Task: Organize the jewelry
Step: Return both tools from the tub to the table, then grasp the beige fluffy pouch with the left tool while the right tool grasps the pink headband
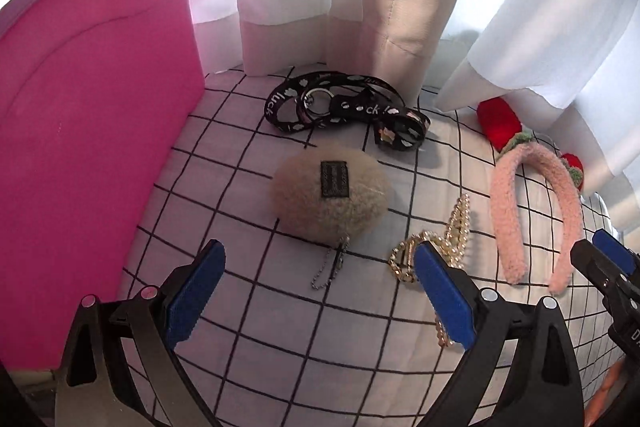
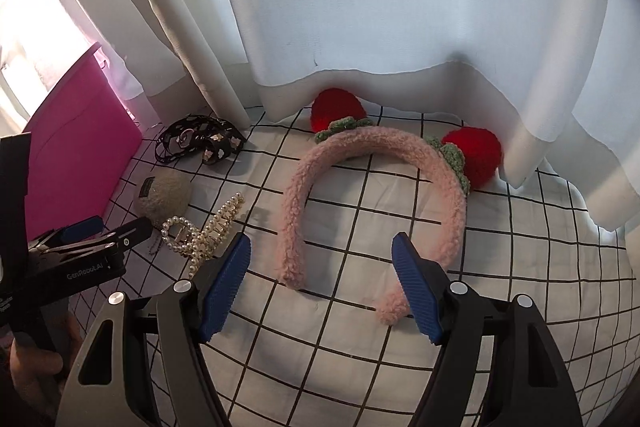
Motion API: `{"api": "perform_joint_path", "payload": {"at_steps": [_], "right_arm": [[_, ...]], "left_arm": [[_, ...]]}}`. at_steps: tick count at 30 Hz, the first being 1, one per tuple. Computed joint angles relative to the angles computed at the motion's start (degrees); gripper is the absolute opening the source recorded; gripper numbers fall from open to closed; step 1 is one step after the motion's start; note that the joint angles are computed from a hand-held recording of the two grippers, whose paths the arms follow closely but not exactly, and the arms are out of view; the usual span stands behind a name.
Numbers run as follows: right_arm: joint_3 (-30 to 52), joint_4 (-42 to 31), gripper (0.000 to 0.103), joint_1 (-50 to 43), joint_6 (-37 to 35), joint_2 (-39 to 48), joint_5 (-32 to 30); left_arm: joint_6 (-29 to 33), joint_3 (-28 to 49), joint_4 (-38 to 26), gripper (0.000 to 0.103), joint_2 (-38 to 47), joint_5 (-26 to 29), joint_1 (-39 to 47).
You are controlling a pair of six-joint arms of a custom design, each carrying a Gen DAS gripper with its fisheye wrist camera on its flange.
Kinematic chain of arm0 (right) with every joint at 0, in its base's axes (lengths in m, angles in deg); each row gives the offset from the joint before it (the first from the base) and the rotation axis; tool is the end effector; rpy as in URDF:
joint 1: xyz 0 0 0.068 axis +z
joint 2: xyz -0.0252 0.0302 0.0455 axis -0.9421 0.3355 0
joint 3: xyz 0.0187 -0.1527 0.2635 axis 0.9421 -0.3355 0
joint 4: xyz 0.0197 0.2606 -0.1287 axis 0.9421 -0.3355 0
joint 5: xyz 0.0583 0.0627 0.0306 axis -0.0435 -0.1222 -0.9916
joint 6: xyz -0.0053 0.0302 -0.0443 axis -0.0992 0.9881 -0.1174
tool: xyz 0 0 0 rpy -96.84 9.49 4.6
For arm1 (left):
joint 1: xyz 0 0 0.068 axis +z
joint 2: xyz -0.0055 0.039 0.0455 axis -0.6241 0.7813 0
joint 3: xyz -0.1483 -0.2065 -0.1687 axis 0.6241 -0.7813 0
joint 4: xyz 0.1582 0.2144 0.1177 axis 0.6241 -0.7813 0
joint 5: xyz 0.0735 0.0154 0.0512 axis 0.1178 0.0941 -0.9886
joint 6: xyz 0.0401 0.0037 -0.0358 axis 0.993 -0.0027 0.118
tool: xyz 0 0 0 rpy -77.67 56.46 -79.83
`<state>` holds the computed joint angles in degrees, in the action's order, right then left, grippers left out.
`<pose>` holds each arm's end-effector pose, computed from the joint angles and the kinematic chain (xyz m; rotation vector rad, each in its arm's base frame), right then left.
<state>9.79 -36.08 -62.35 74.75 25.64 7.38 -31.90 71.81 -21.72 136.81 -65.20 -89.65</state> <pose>0.2681 0.0489 0.1251 -0.4886 2.5344 0.3980 0.2140 -0.2390 0.1170 -0.5043 2.5864 0.0669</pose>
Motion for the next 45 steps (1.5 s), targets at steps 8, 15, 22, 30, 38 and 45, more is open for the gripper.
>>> {"api": "perform_joint_path", "payload": {"at_steps": [8,15,22,30,38,45], "right_arm": [[1.01,2.72,0.07,5.31,5.67,2.22,3.34],[3.77,3.95,0.07,8.26,10.91,6.19,6.85],[7.13,2.7,0.07,11.11,12.84,9.88,10.75],[10.0,2.38,0.07,12.55,14.16,15.15,16.84],[14.13,1.23,0.069,12.88,14.08,21.6,20.09],[12.4,4.13,0.017,15.07,10.74,20.71,19.58]], "left_arm": [[9.47,-0.2,4.12,0.094,0.71,4.74,8.67],[14.99,1.27,7.13,0.094,3.45,8.62,11.31],[18.34,1.41,8.9,0.094,5.84,11.29,13.35],[20.62,0.47,10.52,0.095,7.07,12.14,14.8],[20.58,-0.05,10.45,0.096,7.43,10.23,14.22],[18.63,0.23,10.58,0.085,7.28,7.94,11.5]]}}
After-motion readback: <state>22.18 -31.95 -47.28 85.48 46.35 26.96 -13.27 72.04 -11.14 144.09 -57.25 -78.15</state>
